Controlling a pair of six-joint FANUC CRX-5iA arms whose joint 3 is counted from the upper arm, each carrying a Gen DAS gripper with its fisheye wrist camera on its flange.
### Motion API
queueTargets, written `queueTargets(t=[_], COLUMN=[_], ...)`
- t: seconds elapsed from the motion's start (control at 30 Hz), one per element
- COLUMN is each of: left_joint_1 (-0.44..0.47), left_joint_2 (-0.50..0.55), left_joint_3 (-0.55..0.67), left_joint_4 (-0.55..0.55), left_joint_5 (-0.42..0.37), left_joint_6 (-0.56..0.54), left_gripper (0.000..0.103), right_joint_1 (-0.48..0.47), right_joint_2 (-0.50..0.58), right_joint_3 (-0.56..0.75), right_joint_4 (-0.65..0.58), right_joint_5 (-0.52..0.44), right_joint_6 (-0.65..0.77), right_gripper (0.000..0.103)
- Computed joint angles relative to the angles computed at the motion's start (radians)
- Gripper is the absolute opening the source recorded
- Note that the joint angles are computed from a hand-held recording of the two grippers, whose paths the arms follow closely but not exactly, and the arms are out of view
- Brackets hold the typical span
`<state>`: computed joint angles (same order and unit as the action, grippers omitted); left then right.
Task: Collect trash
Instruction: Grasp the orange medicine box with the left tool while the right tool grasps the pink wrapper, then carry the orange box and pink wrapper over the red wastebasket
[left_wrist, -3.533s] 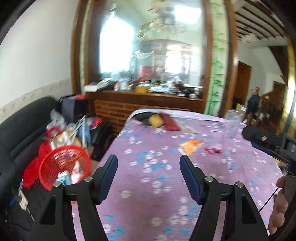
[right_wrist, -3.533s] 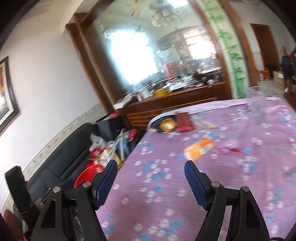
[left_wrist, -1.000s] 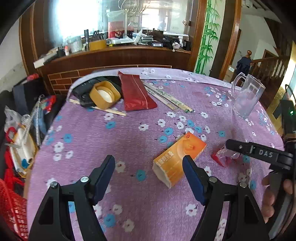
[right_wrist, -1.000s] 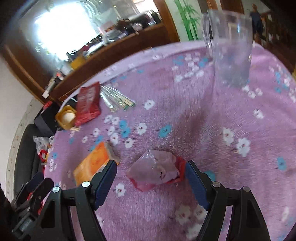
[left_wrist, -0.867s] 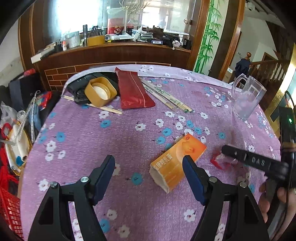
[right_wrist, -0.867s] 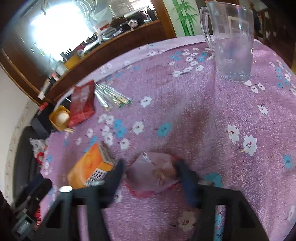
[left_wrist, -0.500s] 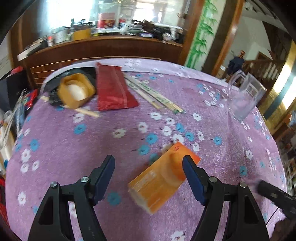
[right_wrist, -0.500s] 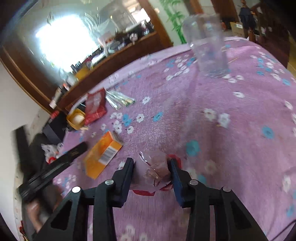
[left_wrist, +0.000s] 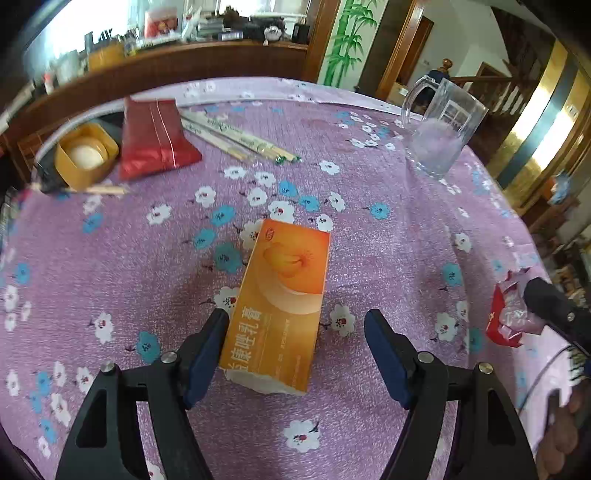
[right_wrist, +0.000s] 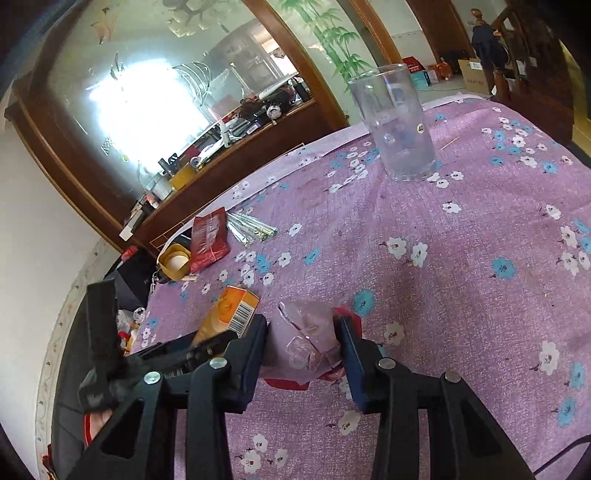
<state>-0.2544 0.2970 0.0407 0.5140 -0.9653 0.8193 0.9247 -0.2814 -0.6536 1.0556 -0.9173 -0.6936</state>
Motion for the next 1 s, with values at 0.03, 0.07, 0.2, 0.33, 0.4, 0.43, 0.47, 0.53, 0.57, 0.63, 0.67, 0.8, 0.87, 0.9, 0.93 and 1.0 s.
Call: queueTargets(t=[0.03, 0.07, 0.2, 0.33, 0.4, 0.43, 0.47, 0.53, 0.57, 0.63, 0.67, 0.8, 0.87, 0.9, 0.93, 1.0], left_joint_1=[-0.021, -0.037, -0.063, -0.031, -0.014, 0.001, 0.015, 0.047, 0.061, 0.12, 0.155, 0.317, 0.4, 0.444, 0.485, 0.546], left_joint_2=[-0.005, 0.001, 0.011, -0.057, -0.133, -0.178, -0.218, -0.314, -0.346, -0.437, -0.48, -0.634, -0.693, -0.718, -0.736, -0.768], left_joint_3=[0.011, 0.035, 0.073, -0.011, -0.083, -0.133, -0.172, -0.255, -0.281, -0.334, -0.363, -0.447, -0.474, -0.479, -0.486, -0.494], left_joint_4=[-0.066, -0.127, -0.242, -0.184, -0.166, -0.12, -0.086, -0.033, -0.007, 0.057, 0.105, 0.273, 0.336, 0.36, 0.391, 0.422], left_joint_5=[0.027, 0.032, 0.049, 0.118, 0.176, 0.207, 0.229, 0.267, 0.269, 0.234, 0.216, 0.14, 0.099, 0.07, 0.041, 0.001], left_joint_6=[0.053, 0.107, 0.247, 0.242, 0.228, 0.187, 0.157, 0.113, 0.095, 0.066, 0.039, -0.051, -0.091, -0.106, -0.129, -0.158], left_gripper=[0.076, 0.076, 0.056, 0.048, 0.048, 0.048, 0.048, 0.048, 0.048, 0.048, 0.048, 0.048, 0.048, 0.048, 0.048, 0.048], right_joint_1=[0.004, 0.005, -0.007, -0.01, -0.008, -0.003, 0.002, 0.008, 0.015, 0.037, 0.048, 0.136, 0.183, 0.214, 0.234, 0.285], right_joint_2=[0.0, 0.003, 0.002, -0.011, -0.015, -0.014, -0.012, -0.009, -0.007, 0.003, 0.007, 0.054, 0.08, 0.096, 0.106, 0.144], right_joint_3=[0.001, 0.005, -0.003, -0.018, -0.021, -0.018, -0.016, -0.014, -0.015, -0.001, 0.006, 0.081, 0.123, 0.153, 0.172, 0.236], right_joint_4=[-0.001, -0.006, -0.012, 0.002, 0.019, 0.029, 0.038, 0.065, 0.097, 0.124, 0.14, 0.18, 0.187, 0.189, 0.196, 0.207], right_joint_5=[-0.009, -0.014, 0.01, 0.017, 0.019, 0.013, 0.007, 0.001, -0.004, -0.028, -0.032, -0.143, -0.198, -0.231, -0.248, -0.301], right_joint_6=[0.001, 0.008, 0.002, -0.014, -0.023, -0.024, -0.022, -0.024, -0.033, -0.025, -0.019, 0.031, 0.051, 0.068, 0.078, 0.123], right_gripper=[0.042, 0.042, 0.042, 0.042, 0.042, 0.042, 0.042, 0.043, 0.043, 0.043, 0.043, 0.043, 0.043, 0.043, 0.043, 0.043])
